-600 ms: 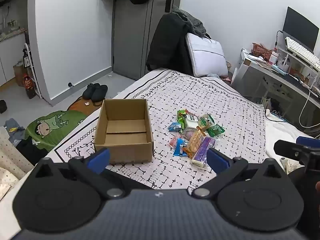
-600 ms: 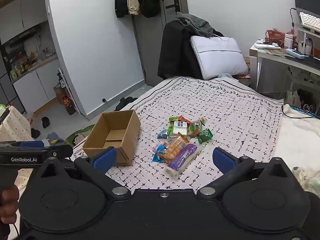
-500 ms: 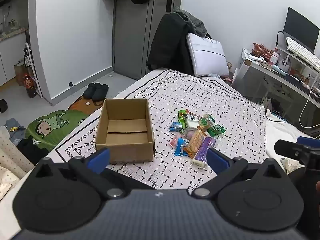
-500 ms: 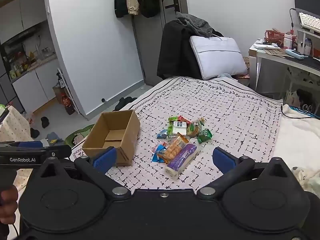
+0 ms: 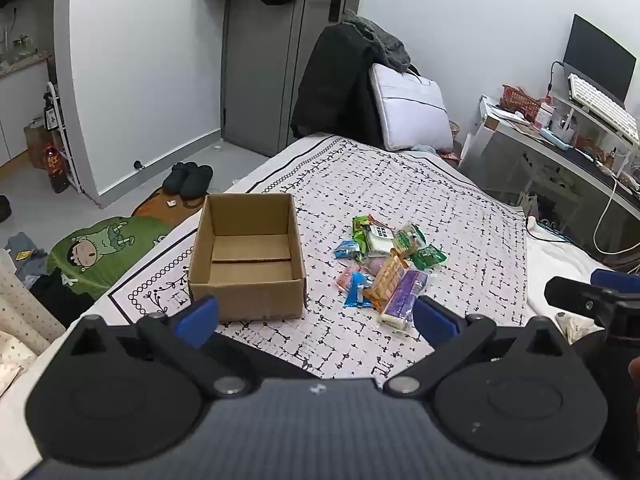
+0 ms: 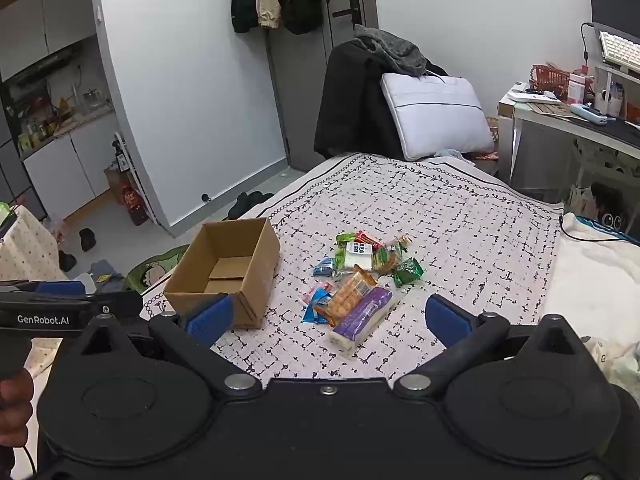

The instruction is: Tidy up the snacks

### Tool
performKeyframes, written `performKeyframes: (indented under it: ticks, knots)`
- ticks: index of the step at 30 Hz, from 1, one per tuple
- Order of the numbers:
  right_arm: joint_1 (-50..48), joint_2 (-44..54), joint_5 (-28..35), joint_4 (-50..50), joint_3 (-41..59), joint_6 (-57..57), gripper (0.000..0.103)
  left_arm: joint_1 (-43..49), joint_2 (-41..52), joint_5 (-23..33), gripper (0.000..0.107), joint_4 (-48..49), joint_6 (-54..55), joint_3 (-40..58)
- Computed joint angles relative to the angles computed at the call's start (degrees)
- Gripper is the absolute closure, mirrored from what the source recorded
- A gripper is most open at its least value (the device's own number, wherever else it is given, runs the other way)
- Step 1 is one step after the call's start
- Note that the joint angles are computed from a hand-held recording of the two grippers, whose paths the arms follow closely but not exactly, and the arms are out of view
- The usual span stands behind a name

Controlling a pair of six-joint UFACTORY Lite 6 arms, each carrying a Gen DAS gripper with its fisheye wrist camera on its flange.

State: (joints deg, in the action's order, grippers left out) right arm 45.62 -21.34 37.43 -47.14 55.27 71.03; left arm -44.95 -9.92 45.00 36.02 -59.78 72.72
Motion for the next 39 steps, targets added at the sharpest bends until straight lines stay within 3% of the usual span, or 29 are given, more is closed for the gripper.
performKeyframes:
  ticks: [39]
  knots:
    - [1.67,0.57,1.91,-1.17,-0.47,2.50,0.000,-0.31,-2.06,-0.39,0.004,-0.93,-0.59,-2.19]
